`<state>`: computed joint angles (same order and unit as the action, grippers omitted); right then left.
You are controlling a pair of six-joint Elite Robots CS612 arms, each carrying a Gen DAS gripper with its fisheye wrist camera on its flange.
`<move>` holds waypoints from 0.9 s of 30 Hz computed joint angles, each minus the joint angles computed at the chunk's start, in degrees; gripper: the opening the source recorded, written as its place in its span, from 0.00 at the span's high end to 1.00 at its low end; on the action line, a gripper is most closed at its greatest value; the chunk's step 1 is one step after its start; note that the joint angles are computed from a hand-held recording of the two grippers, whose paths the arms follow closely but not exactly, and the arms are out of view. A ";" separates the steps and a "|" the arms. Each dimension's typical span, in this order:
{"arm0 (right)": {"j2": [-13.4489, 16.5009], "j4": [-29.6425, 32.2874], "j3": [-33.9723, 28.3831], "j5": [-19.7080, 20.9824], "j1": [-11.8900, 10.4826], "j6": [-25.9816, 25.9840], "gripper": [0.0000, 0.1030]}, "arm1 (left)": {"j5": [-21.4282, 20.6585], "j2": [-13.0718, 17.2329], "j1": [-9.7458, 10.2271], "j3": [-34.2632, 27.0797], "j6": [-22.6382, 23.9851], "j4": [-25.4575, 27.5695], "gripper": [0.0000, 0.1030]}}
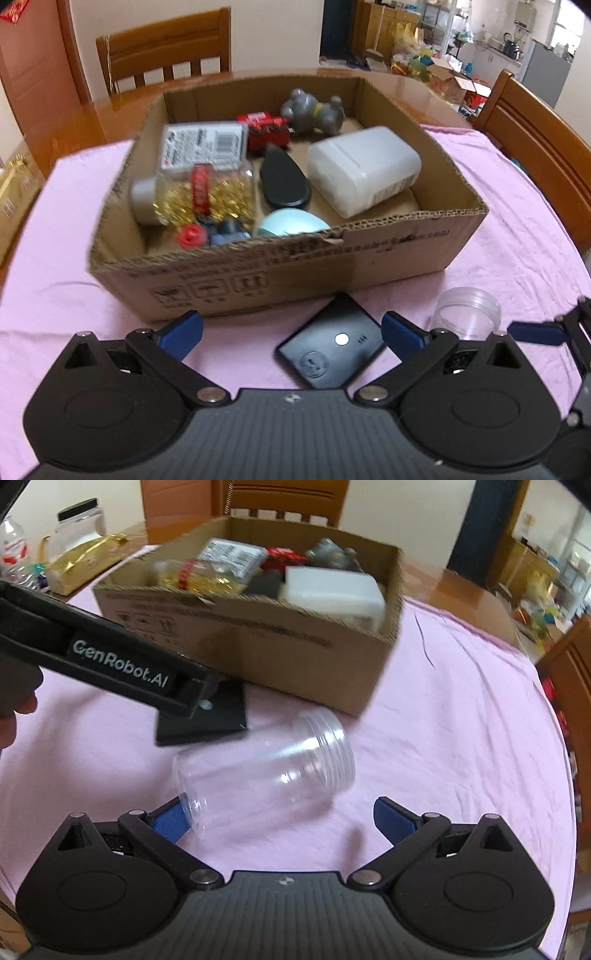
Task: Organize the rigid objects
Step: 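Grasp the black square device with the left tool while the right tool approaches the clear plastic jar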
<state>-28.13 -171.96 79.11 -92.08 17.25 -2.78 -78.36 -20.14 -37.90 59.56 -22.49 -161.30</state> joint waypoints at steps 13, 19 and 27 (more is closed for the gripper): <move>0.15 0.60 0.82 2.26 -0.81 -2.49 0.00 | 4.87 2.81 -1.11 -3.50 -1.57 2.90 0.01; 0.08 1.08 0.92 3.98 -1.30 -1.57 0.00 | 5.16 0.19 -0.65 1.12 -0.10 3.13 0.01; 0.51 0.69 0.40 4.40 -1.34 -2.06 0.00 | 2.91 -0.93 0.26 4.40 -2.28 0.63 0.01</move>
